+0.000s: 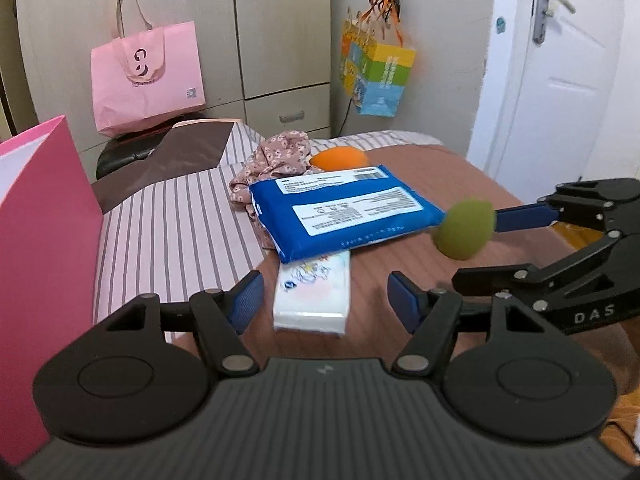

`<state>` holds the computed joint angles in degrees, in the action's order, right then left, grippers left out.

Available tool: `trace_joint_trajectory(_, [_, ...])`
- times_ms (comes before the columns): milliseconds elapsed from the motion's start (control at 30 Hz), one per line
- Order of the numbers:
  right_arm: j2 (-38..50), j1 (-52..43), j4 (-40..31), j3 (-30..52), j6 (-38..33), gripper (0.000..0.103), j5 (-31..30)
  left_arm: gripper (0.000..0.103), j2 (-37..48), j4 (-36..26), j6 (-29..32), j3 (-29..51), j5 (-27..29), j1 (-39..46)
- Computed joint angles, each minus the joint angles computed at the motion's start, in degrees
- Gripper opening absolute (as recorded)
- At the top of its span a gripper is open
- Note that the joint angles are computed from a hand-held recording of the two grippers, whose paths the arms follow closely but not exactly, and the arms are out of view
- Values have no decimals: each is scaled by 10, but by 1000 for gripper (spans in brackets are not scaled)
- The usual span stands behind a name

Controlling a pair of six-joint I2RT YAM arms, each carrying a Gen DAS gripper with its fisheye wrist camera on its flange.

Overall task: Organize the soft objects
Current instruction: 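Grasp the white tissue pack with the left gripper while the right grasps the green sponge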

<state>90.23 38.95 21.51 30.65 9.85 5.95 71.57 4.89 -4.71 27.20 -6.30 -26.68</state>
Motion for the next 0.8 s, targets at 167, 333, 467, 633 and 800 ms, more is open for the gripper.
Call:
trace_joint_trajectory(167, [28,-12,25,9,21,77,-10,67,41,31,17,11,-12,3])
trace_joint_trajectory(333, [55,-9,45,15,36,73,2,67,77,47,8,25,-18,-1])
trace_joint_trajectory(467, [63,-1,61,12,31,68,24,63,96,61,6,25,-30,-7])
trace_joint_trajectory(633, [60,12,70,4,25,55,39,40,87,44,1,28,-34,-12])
trace_joint_trajectory(800, [53,21,58,5,14,42,52,40,77,28,-16,30,5,10])
